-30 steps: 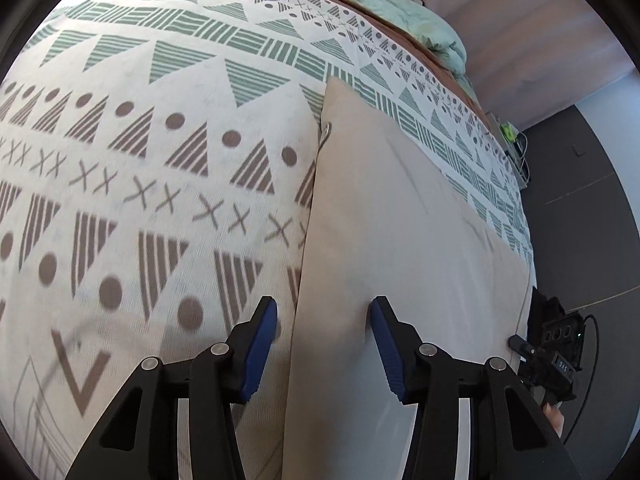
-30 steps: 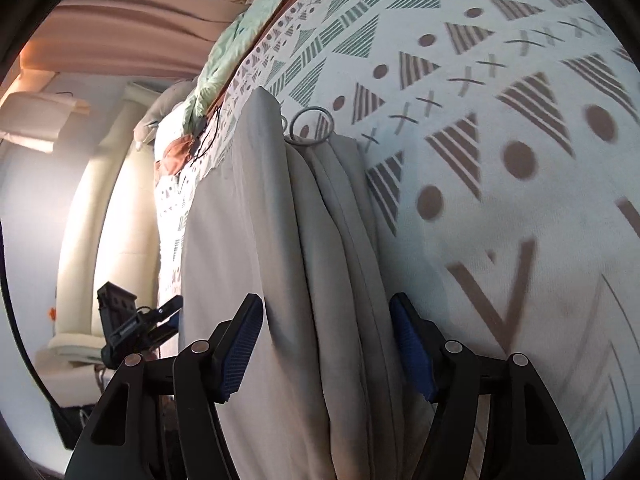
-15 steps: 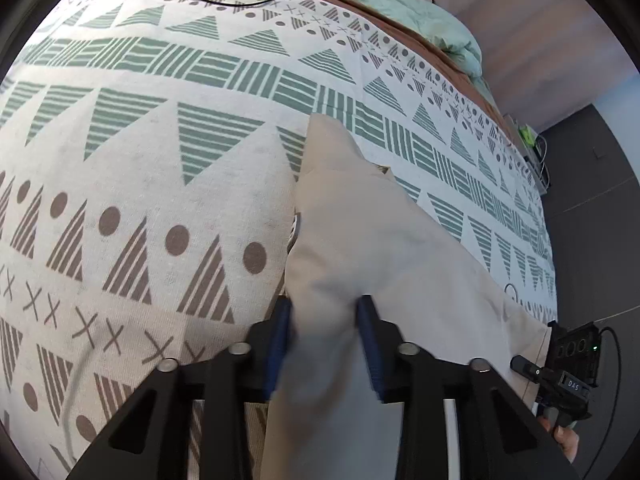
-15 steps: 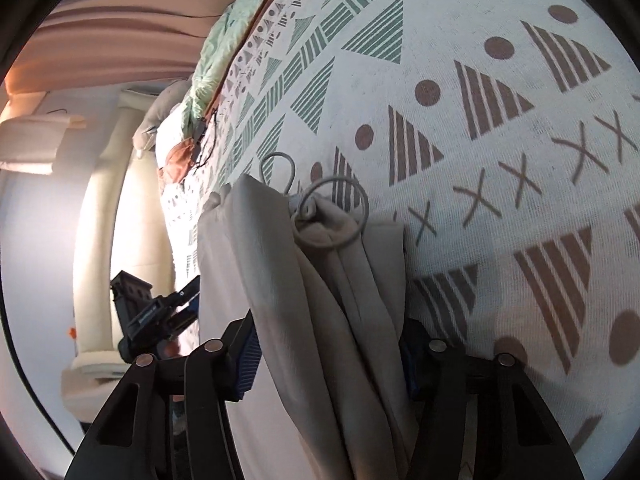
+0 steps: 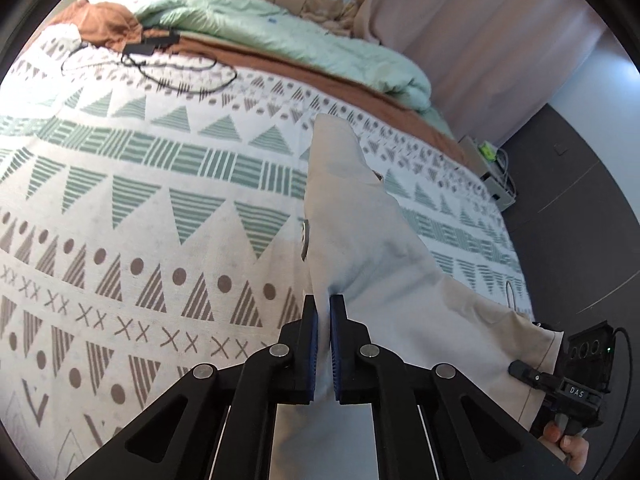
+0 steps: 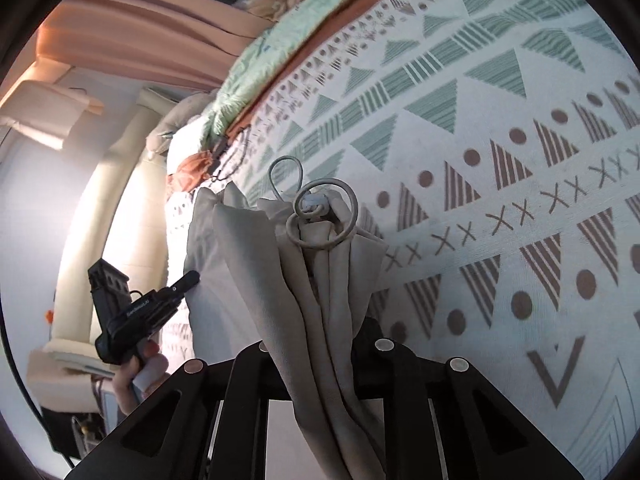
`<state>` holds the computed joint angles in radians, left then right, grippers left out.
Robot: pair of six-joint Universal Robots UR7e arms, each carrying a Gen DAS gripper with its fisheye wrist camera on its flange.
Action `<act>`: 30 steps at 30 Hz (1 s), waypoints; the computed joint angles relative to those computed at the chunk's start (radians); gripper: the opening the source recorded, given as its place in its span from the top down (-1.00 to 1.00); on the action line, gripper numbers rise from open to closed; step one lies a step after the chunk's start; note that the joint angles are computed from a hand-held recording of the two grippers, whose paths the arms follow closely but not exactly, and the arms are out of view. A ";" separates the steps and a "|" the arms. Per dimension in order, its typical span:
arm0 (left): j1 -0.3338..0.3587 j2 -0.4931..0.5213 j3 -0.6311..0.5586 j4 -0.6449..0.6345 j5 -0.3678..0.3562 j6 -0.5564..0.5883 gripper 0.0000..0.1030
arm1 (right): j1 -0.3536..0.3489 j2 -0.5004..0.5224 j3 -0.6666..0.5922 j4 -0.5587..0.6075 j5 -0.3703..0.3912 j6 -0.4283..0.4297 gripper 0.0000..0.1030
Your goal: Fold large clothes
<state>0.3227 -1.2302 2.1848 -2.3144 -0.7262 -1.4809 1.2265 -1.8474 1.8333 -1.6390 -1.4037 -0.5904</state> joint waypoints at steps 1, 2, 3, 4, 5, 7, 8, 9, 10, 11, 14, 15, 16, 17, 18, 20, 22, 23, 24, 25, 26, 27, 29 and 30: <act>-0.020 -0.009 -0.006 0.024 0.009 -0.015 0.91 | 0.013 -0.014 0.003 0.000 0.005 0.004 0.70; -0.037 -0.017 -0.012 0.047 0.018 -0.029 0.92 | 0.018 -0.032 0.001 0.010 0.009 -0.001 0.70; -0.057 -0.026 -0.018 0.070 0.026 -0.047 0.93 | 0.024 -0.049 -0.002 0.020 0.015 -0.003 0.71; -0.074 -0.034 -0.023 0.091 0.032 -0.063 0.94 | 0.031 -0.061 -0.005 0.027 0.022 -0.002 0.71; -0.091 -0.041 -0.030 0.115 0.037 -0.079 0.94 | 0.036 -0.078 -0.007 0.036 0.029 -0.002 0.71; -0.127 -0.055 -0.045 0.161 0.047 -0.113 0.95 | 0.048 -0.113 -0.009 0.053 0.043 -0.010 0.71; -0.147 -0.062 -0.051 0.175 0.053 -0.127 0.95 | 0.055 -0.134 -0.009 0.064 0.053 -0.013 0.71; -0.165 -0.066 -0.056 0.183 0.061 -0.133 0.95 | 0.060 -0.151 -0.009 0.073 0.059 -0.014 0.71; -0.184 -0.069 -0.062 0.195 0.071 -0.140 0.96 | 0.066 -0.169 -0.011 0.083 0.065 -0.015 0.71; -0.203 -0.071 -0.069 0.207 0.082 -0.145 0.96 | 0.073 -0.190 -0.015 0.097 0.073 -0.019 0.71; -0.255 -0.072 -0.100 0.259 0.108 -0.163 0.96 | 0.084 -0.242 -0.033 0.136 0.100 -0.031 0.71; -0.270 -0.070 -0.112 0.273 0.117 -0.169 0.96 | 0.087 -0.256 -0.040 0.148 0.108 -0.033 0.71; -0.284 -0.069 -0.121 0.279 0.125 -0.175 0.96 | 0.090 -0.269 -0.053 0.162 0.118 -0.035 0.72; -0.298 -0.066 -0.130 0.283 0.135 -0.179 0.96 | 0.096 -0.281 -0.062 0.170 0.125 -0.037 0.72; -0.310 -0.061 -0.142 0.288 0.143 -0.183 0.96 | 0.102 -0.291 -0.077 0.179 0.130 -0.041 0.72; -0.329 -0.045 -0.170 0.292 0.157 -0.176 0.96 | 0.114 -0.303 -0.108 0.193 0.134 -0.048 0.72; -0.341 -0.026 -0.195 0.274 0.167 -0.150 0.96 | 0.126 -0.311 -0.149 0.208 0.136 -0.053 0.72; -0.345 -0.011 -0.210 0.250 0.169 -0.127 0.96 | 0.129 -0.313 -0.175 0.215 0.137 -0.058 0.72; -0.348 0.003 -0.225 0.229 0.169 -0.108 0.97 | 0.129 -0.314 -0.194 0.221 0.137 -0.062 0.72; -0.350 0.020 -0.242 0.209 0.166 -0.082 0.97 | 0.129 -0.312 -0.216 0.226 0.137 -0.064 0.72; -0.351 0.041 -0.268 0.198 0.160 -0.054 0.97 | 0.126 -0.310 -0.240 0.233 0.136 -0.068 0.72; -0.349 0.066 -0.300 0.199 0.152 -0.026 0.97 | 0.125 -0.305 -0.266 0.239 0.129 -0.069 0.72; -0.348 0.110 -0.346 0.166 0.138 0.022 0.97 | 0.118 -0.293 -0.322 0.253 0.111 -0.071 0.72; -0.348 0.134 -0.367 0.135 0.130 0.053 0.97 | 0.110 -0.290 -0.343 0.260 0.106 -0.077 0.72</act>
